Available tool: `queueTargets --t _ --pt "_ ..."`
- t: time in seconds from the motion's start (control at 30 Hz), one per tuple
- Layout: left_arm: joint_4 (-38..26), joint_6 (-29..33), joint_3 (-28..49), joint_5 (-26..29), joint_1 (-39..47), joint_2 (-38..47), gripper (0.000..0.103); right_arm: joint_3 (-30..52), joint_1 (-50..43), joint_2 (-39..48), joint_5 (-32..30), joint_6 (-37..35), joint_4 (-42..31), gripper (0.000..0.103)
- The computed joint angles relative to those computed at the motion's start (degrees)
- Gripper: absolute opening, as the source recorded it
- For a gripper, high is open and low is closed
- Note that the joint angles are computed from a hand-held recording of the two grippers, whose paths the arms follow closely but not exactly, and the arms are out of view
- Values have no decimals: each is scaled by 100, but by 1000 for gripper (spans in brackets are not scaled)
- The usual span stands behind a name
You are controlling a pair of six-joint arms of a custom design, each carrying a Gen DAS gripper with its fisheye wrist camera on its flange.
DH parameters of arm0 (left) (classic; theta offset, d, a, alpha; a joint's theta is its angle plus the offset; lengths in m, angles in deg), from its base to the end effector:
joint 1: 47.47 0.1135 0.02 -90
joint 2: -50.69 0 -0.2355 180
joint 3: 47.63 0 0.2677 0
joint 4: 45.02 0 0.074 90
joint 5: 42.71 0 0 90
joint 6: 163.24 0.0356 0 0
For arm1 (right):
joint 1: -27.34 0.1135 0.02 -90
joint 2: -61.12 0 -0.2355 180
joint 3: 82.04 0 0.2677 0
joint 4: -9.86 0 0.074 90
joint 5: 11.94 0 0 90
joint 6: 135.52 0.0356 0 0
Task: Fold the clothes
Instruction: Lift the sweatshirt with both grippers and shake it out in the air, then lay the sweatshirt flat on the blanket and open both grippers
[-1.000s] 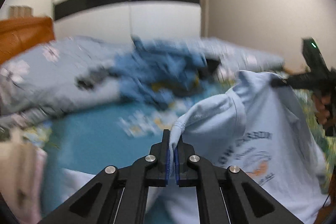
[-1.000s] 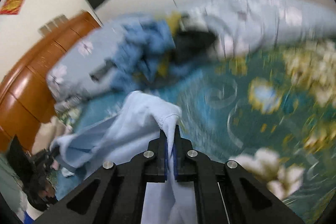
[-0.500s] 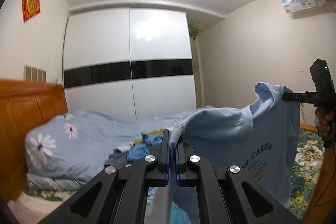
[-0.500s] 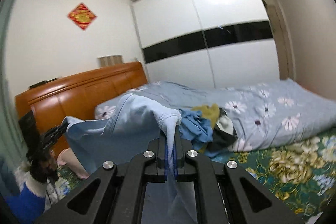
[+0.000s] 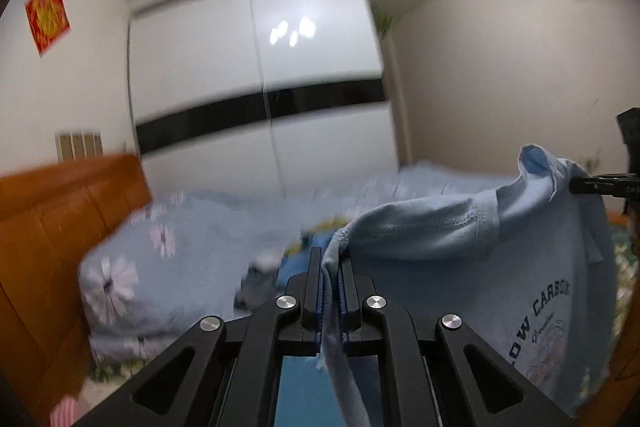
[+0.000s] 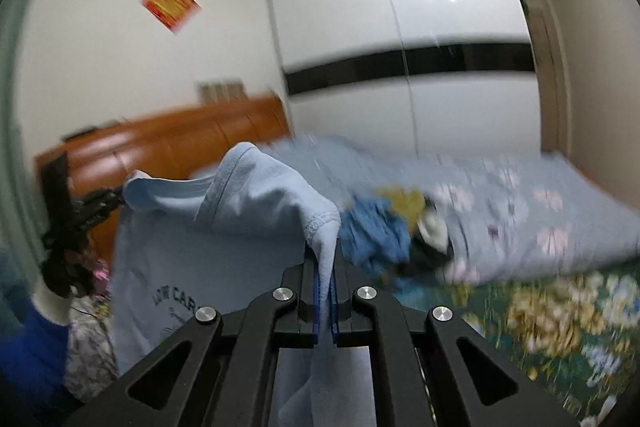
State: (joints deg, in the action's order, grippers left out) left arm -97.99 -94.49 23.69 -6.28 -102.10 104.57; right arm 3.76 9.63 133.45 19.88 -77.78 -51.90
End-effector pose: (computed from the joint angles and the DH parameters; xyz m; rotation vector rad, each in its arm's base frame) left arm 0.1472 -0.1579 0.3287 0.0714 1.9248 0.1522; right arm 0.2670 -0.0535 0.3310 -0.6730 1.9280 0.6860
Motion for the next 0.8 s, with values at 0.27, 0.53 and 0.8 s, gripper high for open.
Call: queueTargets --t 0.27,0.53,0.8 --pt "3380 -252 -1260 2997 2844 3353 7 209 1796 3554 2625 1993 2563 4" --pt "4098 -350 42 3713 3613 5745 6 2030 2295 5718 3608 2429 2757 4" --pt "4092 -435 828 4246 4008 7093 8 2717 2510 6625 3943 2391 2563 4"
